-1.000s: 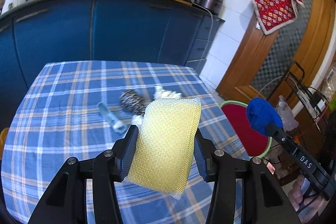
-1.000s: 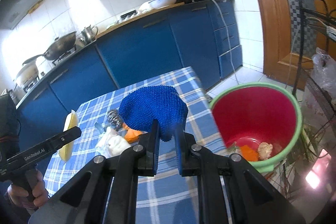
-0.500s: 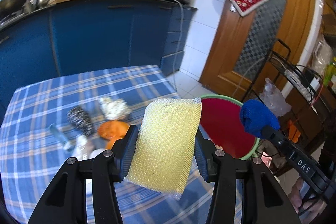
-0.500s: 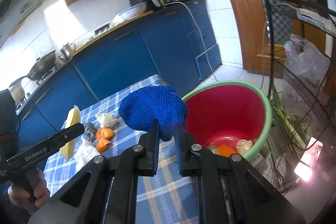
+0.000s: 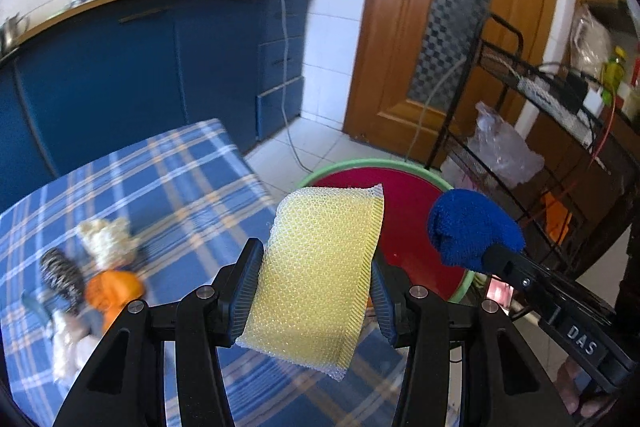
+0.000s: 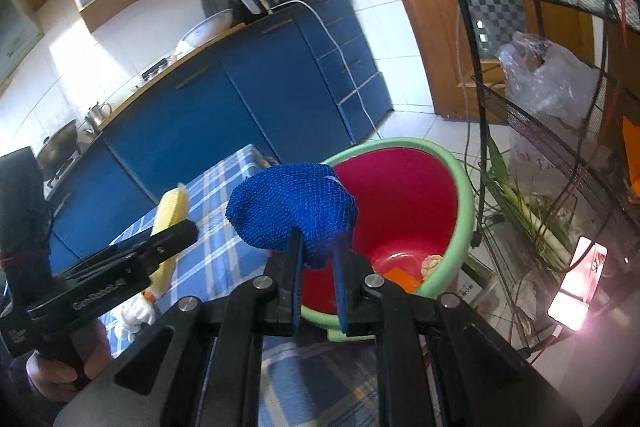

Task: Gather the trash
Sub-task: 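Carry the sponge and blue cloth over the red bin with both grippers, then open the left gripper to drop the yellow sponge into the bin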

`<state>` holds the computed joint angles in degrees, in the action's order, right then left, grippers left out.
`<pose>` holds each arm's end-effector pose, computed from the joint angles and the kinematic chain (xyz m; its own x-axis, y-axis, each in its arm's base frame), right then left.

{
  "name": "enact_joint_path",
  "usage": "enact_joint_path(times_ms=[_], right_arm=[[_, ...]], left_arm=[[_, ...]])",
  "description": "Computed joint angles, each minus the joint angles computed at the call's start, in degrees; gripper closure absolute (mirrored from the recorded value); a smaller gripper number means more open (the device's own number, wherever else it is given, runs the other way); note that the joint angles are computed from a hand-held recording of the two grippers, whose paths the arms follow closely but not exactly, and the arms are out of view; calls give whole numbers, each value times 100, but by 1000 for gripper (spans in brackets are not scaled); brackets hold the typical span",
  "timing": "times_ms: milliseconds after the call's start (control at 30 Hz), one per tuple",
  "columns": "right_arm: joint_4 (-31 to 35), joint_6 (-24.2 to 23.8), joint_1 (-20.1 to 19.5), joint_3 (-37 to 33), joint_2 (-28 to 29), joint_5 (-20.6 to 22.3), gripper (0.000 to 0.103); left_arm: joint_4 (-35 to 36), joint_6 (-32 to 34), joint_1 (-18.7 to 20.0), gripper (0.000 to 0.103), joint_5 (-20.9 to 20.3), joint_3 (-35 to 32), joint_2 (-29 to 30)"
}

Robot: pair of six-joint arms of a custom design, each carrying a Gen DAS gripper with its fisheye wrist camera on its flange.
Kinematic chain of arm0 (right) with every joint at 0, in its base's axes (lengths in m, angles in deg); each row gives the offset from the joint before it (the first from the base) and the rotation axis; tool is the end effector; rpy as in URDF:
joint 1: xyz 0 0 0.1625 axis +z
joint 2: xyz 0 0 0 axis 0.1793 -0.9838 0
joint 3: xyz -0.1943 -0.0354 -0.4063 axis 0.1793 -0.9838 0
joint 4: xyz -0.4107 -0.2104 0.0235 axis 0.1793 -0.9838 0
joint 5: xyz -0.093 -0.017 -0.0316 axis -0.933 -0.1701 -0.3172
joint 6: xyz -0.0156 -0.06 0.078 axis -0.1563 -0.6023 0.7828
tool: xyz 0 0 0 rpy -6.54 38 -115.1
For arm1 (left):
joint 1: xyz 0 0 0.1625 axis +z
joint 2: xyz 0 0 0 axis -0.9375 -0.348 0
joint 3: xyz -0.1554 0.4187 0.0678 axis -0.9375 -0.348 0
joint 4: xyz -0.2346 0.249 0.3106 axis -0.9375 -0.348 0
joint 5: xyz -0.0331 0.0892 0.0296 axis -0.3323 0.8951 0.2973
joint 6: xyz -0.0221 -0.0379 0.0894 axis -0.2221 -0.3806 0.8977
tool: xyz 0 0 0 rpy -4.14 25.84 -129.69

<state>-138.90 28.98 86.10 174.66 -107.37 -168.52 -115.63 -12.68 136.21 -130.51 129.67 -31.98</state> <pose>0.1673 -0.6396 0.0985 -0.9244 0.0996 0.3683 -0.2307 0.6230 -0.7474 -0.1268 -0.7515 0.0895 -0.7314 0.3506 -0.5849 0.6332 0.6678 -0.3914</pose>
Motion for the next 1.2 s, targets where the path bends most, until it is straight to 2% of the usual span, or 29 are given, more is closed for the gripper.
enact_joint_path(times_ms=[300,433,467,567,1200], right_arm=[[91,194,-242,13,-49,-2,87],[142,253,-319,13,-57,13,87],[147,265,-325,16,-56,14,87],[183,286,-359,6,-45,28,87],[236,280,-386,-49,-2,31,87]], left_arm=[[486,109,40,50,75,-665,607],[689,92,41,42,277,-850,777],[739,59,39,37,345,-884,807],[779,-15,53,32,405,-904,831],[581,-51,35,31,137,-713,620]])
